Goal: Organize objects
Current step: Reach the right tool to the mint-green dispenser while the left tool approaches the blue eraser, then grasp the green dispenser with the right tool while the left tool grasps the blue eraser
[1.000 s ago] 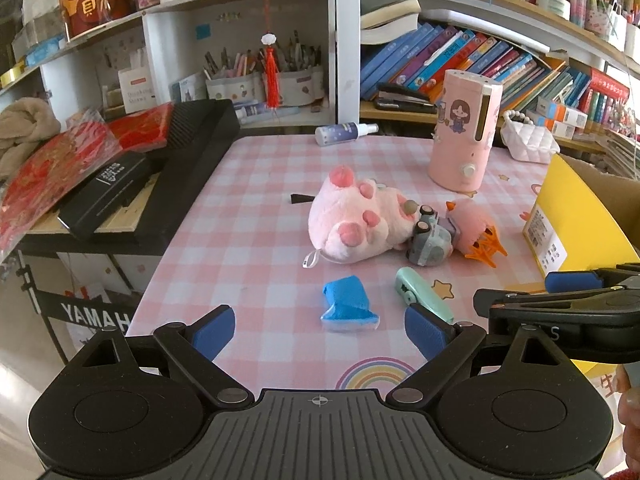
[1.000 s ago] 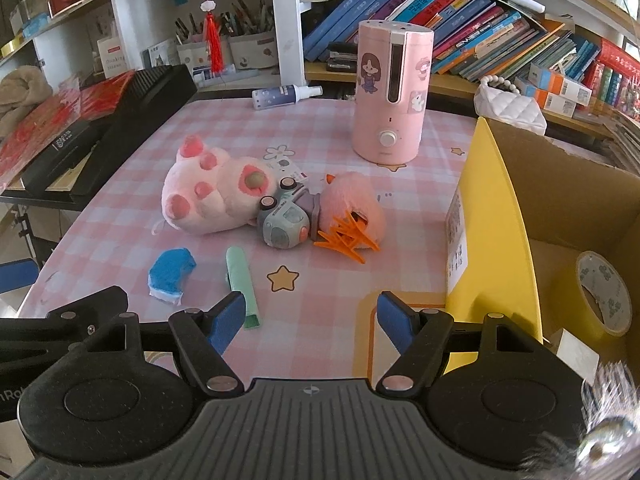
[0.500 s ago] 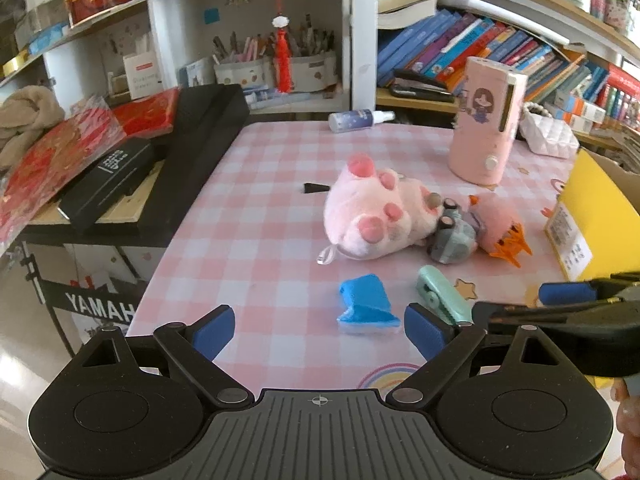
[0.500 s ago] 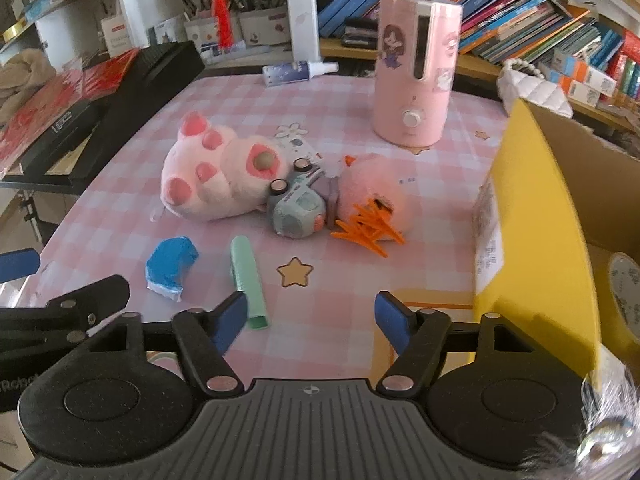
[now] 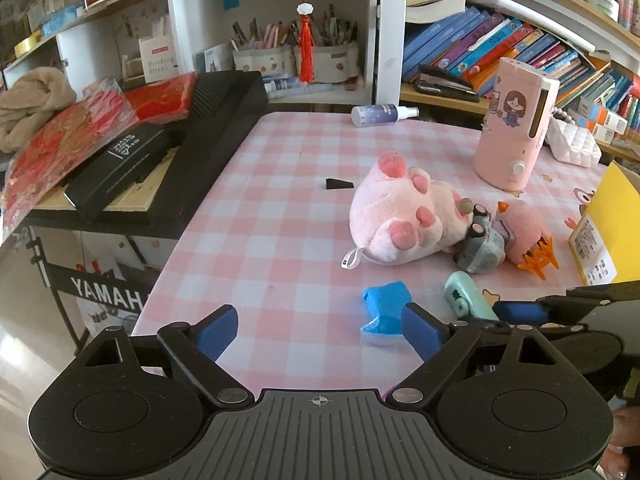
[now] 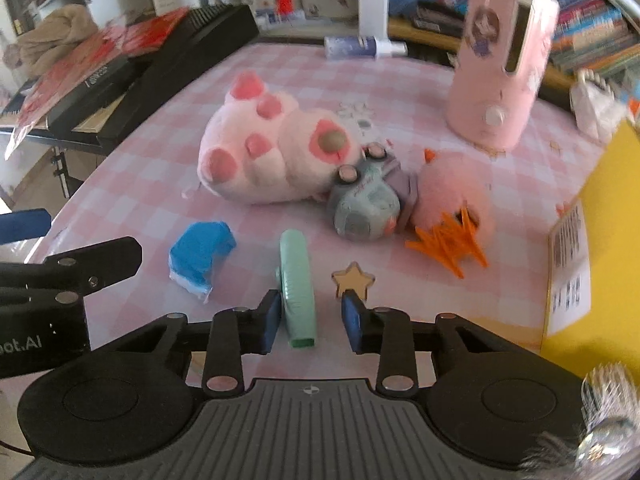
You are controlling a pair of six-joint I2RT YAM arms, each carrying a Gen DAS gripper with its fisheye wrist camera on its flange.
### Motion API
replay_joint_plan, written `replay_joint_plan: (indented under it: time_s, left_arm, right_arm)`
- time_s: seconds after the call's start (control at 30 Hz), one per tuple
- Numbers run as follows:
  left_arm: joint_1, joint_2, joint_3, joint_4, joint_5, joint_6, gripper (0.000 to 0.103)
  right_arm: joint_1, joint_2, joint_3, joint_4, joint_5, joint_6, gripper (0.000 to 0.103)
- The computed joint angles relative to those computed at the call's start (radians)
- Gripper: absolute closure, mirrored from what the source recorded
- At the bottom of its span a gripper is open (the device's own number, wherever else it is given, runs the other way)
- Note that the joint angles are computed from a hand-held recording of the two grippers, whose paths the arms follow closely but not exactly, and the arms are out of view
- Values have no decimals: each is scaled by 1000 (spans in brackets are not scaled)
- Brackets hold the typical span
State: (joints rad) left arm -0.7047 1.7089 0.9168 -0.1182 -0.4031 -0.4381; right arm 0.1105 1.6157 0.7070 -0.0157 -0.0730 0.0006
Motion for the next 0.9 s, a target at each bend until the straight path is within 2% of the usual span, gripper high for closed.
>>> replay_joint_plan:
  time_s: [0.03,0.07,0.1,0.33,0.43,0.63,0.73,0.77,0.8,0.9]
  left_arm:
    - [3,7,7,-1,4,-1,13]
    - [4,14,14,-1,6,-2,13]
    - [5,23,21,-1,10,-1,14]
    - [10,115,111,-22,77,5,15]
    - [13,170,168,-56,108,9,21]
    - [13,267,261,-124,144,20,43]
    - [3,267,248,-97,132,47,53]
    - [2,264,246,-97,129,47,63]
    - [2,260,243,-96,127,47,68]
    - [8,246,227,-93,141,34,71]
  right_arm:
    - [1,2,-2,8,1,-17,77]
    - [-4,1,-5,12,-9,-28,86]
    - [-10,2,-6,15,-19,-33,88]
    - [-68,-76,-41,25,-13,-32,88]
    - [-92,-123,-65,40,-10,-43,88]
    - [-136,-174,-88,54,-33,-56,88]
    - [-151,-175,-89,52,-48,-56,88]
    - [-154,-176,-90,51,-52,-55,88]
    - [-155,-176,-91,50,-56,-53,88]
    - [-155,-185,-95,50,-60,-56,88]
